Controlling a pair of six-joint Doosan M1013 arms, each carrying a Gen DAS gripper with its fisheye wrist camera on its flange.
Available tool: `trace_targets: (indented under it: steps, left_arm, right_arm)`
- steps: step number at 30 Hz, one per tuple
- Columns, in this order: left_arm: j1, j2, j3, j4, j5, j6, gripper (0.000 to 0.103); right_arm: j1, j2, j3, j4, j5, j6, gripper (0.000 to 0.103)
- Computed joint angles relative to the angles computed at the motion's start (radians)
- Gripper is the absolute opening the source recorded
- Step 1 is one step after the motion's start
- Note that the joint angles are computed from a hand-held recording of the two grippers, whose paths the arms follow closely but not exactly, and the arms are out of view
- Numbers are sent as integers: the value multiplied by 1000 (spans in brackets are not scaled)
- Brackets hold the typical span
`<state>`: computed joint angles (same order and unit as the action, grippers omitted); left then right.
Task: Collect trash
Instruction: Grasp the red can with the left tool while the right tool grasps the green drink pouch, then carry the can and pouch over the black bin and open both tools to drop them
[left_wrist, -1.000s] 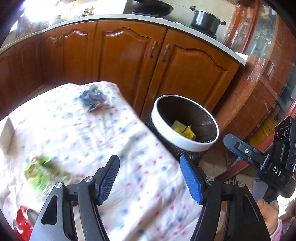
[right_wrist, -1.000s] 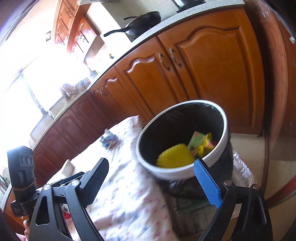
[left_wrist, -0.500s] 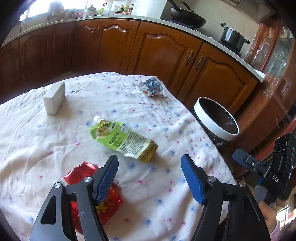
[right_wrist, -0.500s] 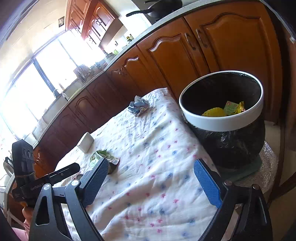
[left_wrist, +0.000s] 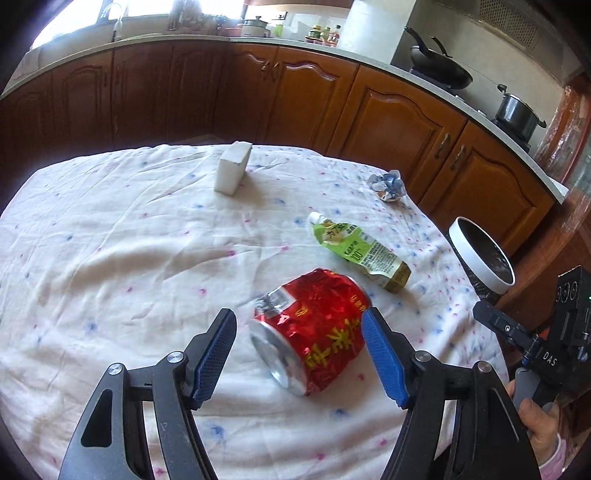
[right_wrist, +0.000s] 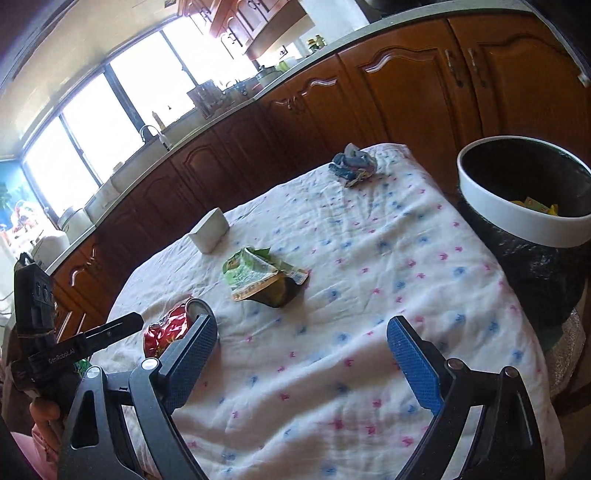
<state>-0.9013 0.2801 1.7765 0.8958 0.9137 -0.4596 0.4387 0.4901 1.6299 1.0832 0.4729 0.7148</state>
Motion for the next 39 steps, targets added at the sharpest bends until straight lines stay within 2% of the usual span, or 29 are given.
trace_targets:
  steps: [4,11,12,15,21,24,25,27,29,30,31,33,35,37,39]
  left_arm:
    - [-10,-11,24,-25,2,-28,72]
    - [21,-3,37,-71,-68,-23,72]
    - [23,-1,46,-27,-92,-56,71]
    - [35,6,45,-33,-123,-52,71]
    - [52,16,51,-5,-175,-69,63]
    - [57,18,56,23,-199,-88,55]
    - [59,17,60,37,-212,-101,50]
    - [66,16,66,62,-238,-116,44]
    - [72,20,65,69,-245,-111,38]
    - [74,22,64,71,-249,-112,36]
    - [77,24,64,74,-255,-115,33]
    - [81,26,65,90,-265,-123,29]
    - [87,29,65,101,-269,-125,26]
    - [92,32,62,107,-273,-123,24]
    - [98,34,61,115,-281,-124,24]
  right_arm:
    - [21,23,-42,-99,31,63,95]
    - [43,57,-105,-154,65,36,94]
    - [46,63,-116,-172,63,46,94]
    - [47,81,-150,-179,89,24,94]
    - [58,144,-256,-281,169,66,94]
    - [65,180,-309,-342,205,108,93]
    - [67,190,-323,-354,215,114,89]
    - [71,212,-352,-394,234,149,75]
    - [72,228,-372,-426,253,179,52]
    - [74,234,-380,-446,257,196,46]
    - [77,239,-384,-464,259,211,35]
    - [71,238,-377,-423,260,180,27]
    - [68,230,-365,-400,257,163,12]
    - [67,214,-342,-389,234,156,4]
    - [65,196,-317,-389,206,160,4]
